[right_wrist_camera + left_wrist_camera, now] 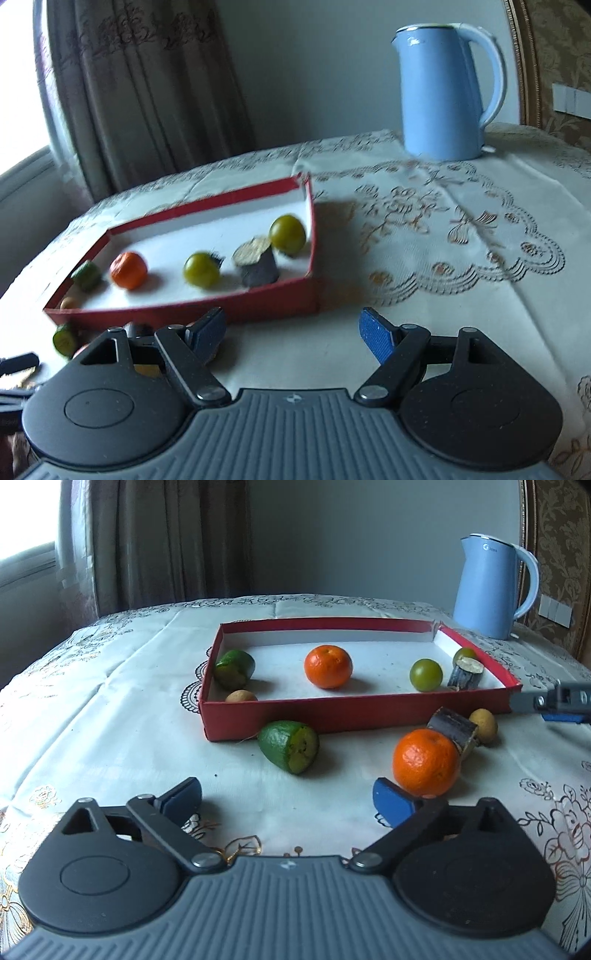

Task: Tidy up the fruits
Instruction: 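Move the right tool to a second brown kiwi and close on it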

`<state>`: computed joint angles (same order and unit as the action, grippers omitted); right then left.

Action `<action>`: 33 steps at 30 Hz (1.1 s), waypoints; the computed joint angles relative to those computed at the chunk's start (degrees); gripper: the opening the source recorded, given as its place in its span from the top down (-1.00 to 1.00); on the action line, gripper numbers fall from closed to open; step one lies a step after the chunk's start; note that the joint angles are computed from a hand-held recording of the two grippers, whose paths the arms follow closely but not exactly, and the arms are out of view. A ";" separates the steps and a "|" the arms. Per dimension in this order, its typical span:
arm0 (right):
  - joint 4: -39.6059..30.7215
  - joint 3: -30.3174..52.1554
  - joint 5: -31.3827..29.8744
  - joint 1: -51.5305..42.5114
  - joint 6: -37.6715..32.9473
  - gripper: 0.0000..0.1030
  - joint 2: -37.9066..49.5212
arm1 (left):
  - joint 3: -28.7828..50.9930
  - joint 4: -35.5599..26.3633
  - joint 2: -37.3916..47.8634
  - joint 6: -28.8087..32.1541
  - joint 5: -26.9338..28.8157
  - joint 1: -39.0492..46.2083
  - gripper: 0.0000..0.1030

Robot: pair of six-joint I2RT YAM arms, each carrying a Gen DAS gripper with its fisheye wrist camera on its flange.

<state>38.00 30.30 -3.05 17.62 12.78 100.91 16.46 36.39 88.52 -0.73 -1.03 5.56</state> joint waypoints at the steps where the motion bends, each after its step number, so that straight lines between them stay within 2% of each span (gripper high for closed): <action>1: -0.33 0.06 -0.03 0.47 -0.51 -0.54 0.09 | 0.09 -0.09 0.08 -0.07 0.62 0.39 -0.94; 5: -1.63 0.56 0.60 2.93 -2.60 -0.52 0.28 | 0.23 -0.11 0.34 0.07 1.09 0.76 -0.97; 12: -3.52 2.59 -0.84 5.16 -3.90 -0.25 0.87 | 0.37 0.09 0.75 0.09 0.76 0.56 -1.00; 14: -3.63 2.86 -1.11 5.69 -4.19 -0.24 1.02 | 0.30 0.29 0.82 0.09 0.66 0.49 -1.00; 20: -5.42 5.47 0.23 7.28 -4.80 0.13 3.07 | 0.24 0.42 0.89 0.15 0.65 0.51 -1.00; 23: -5.15 5.68 0.01 7.53 -4.82 0.20 3.51 | 0.25 0.43 0.92 0.16 0.64 0.51 -1.00; 30: -2.33 4.29 3.74 10.24 -6.90 0.46 3.95 | 0.23 0.50 0.95 0.15 0.73 0.56 -1.00; 33: -0.70 3.39 7.34 11.81 -7.79 0.46 4.03 | 0.25 0.51 0.98 0.15 0.69 0.54 -1.00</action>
<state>37.30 33.68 4.28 29.43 4.99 104.93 16.70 36.90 89.51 -0.58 -0.34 6.09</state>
